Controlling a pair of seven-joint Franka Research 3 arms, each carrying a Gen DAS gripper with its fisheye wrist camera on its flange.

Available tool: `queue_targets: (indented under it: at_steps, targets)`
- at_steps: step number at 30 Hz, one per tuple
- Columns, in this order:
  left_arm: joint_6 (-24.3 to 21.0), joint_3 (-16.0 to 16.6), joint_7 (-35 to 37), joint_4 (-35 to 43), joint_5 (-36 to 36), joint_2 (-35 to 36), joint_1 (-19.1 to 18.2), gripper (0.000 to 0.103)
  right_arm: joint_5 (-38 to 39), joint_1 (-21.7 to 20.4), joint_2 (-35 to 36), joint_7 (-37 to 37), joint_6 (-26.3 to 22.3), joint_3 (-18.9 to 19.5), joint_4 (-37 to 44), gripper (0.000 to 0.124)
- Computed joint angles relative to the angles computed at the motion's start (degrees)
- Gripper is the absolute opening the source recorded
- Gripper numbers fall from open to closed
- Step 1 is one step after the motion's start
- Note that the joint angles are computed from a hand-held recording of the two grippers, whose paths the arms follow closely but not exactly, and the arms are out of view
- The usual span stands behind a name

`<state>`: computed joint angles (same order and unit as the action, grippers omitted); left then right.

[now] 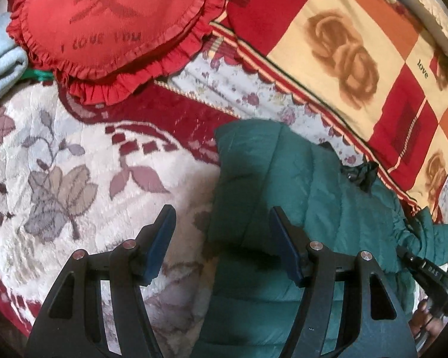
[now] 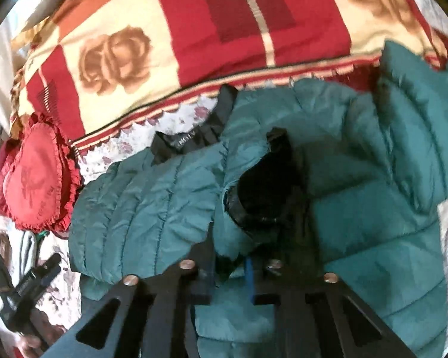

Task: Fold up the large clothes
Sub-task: 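Lay the sleeve down on the jacket body and open the left tool, then move the right tool over the jacket toward the other sleeve cuff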

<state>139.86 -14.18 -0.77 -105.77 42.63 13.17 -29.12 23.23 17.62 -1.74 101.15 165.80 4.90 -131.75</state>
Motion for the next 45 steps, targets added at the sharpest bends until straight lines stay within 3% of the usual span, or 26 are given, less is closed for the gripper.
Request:
queue_targets:
  at_steps: [2,6,10,11,14,19,21,22,23,24,25,28,34,40,45]
  targets:
    - [-1.3,0.1,0.0,1.4,1.1,0.7,-0.5,0.065,-7.5,-0.8,-0.8,4.2,1.6,0.3,-0.6,0.01]
    - [-4.3,0.1,2.7,6.1,1.0,3.9,-1.5,0.065,-31.5,-5.8,-2.8,21.2,3.7,2.3,-1.1,0.01]
    - [-7.1,0.9,4.6,11.3,0.3,8.0,-3.1,0.065,-41.1,-7.4,-1.1,27.7,2.1,1.9,1.5,0.01]
    - [-8.0,1.0,5.6,12.7,-0.4,9.3,-3.3,0.065,-46.8,-8.0,0.0,31.8,1.0,1.8,2.8,0.01]
    - [-11.4,1.2,10.0,17.6,-3.3,13.4,-4.2,0.065,-54.8,-6.8,3.1,37.3,-1.5,-0.1,5.8,0.01]
    - [-8.6,3.2,7.7,17.1,-3.2,14.5,-5.4,0.065,-53.7,-3.7,7.1,36.0,-2.7,-3.5,7.6,0.01]
    - [-8.4,3.3,7.6,17.1,-3.3,14.5,-5.6,0.065,-46.4,-3.8,8.0,30.2,-3.4,-3.4,7.6,0.011]
    - [-8.6,3.3,7.8,17.2,-3.4,14.5,-5.7,0.065,-43.9,-3.7,7.7,28.8,-4.0,-3.6,7.4,0.02]
    - [-8.9,3.3,8.3,17.4,-3.3,14.5,-5.8,0.065,-44.6,-2.9,6.9,30.6,-5.0,-4.4,7.1,0.029]
    - [-9.5,3.4,8.6,17.4,-3.1,14.3,-6.0,0.065,-47.1,-2.3,5.8,34.0,-5.5,-5.3,6.5,0.045]
    - [-9.7,3.5,8.5,17.4,-2.8,14.1,-6.2,0.065,-49.1,-2.2,4.5,36.9,-5.0,-5.6,5.5,0.052]
    - [-8.8,3.9,6.6,16.2,-1.2,12.7,-6.6,0.065,-46.9,-3.2,1.5,35.0,-3.2,-4.2,3.5,0.053]
    - [-10.3,3.6,7.2,19.4,1.0,13.6,-7.4,0.065,-31.3,-1.5,2.4,16.1,-3.1,-0.5,6.9,0.053]
    - [-12.2,4.1,10.5,24.7,0.3,17.7,-8.3,0.065,-39.2,2.9,9.1,16.5,-5.8,-1.4,15.0,0.053]
    - [-14.5,5.1,12.6,28.5,-1.0,21.2,-9.5,0.065,-40.3,5.2,14.1,17.1,-8.2,-3.8,19.1,0.053]
